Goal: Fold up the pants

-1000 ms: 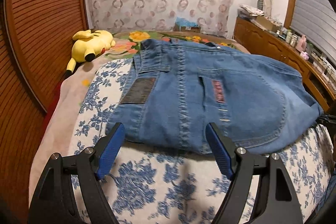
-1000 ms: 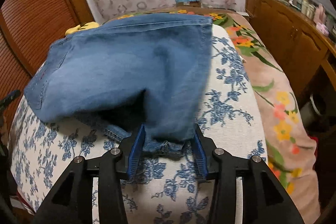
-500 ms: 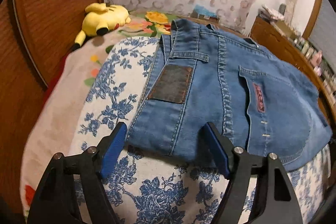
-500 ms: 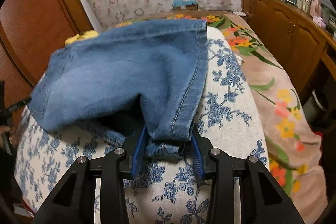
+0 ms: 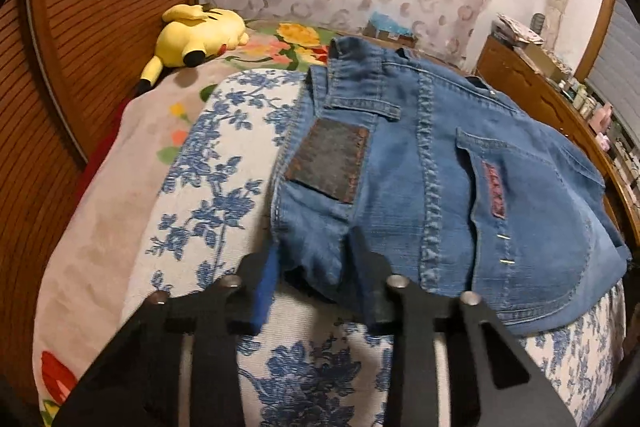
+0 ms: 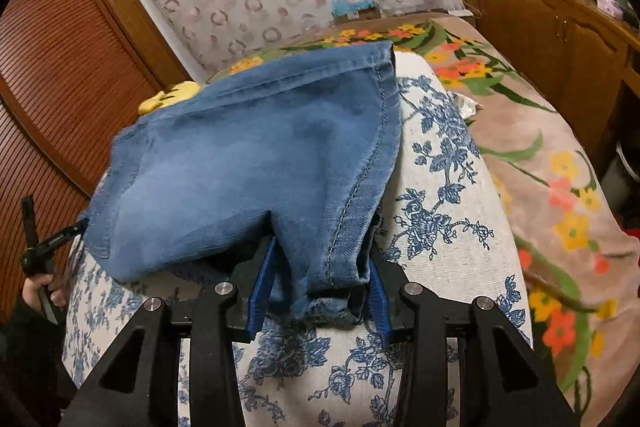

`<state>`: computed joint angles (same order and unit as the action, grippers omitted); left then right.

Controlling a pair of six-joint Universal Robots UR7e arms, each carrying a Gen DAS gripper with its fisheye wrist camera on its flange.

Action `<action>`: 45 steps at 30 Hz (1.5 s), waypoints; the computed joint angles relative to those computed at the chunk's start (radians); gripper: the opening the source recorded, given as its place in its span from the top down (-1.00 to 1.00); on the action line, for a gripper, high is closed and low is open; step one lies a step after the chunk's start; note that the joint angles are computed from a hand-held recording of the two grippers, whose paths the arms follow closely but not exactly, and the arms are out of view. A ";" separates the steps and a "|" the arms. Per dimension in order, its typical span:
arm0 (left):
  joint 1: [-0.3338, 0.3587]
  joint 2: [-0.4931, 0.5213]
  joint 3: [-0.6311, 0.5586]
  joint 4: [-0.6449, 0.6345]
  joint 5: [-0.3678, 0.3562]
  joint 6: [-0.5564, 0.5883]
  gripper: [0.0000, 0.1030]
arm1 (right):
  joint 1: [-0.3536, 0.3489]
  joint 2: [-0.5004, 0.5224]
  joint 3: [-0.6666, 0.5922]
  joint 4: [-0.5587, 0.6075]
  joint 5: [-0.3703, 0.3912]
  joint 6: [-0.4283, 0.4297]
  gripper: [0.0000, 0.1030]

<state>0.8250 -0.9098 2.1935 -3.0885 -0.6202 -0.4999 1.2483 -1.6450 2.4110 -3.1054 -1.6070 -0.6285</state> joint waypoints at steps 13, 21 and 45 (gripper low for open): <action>-0.097 -0.019 0.036 -0.094 0.092 0.091 0.74 | 0.055 -0.005 0.004 -0.022 -0.060 -0.090 0.86; -0.201 -0.116 0.119 -0.104 0.125 0.079 0.76 | 0.019 -0.159 0.031 0.049 0.021 -0.166 0.90; -0.491 -0.343 0.427 0.488 0.048 -0.617 0.74 | -0.278 -0.552 0.194 0.367 0.188 -0.429 0.89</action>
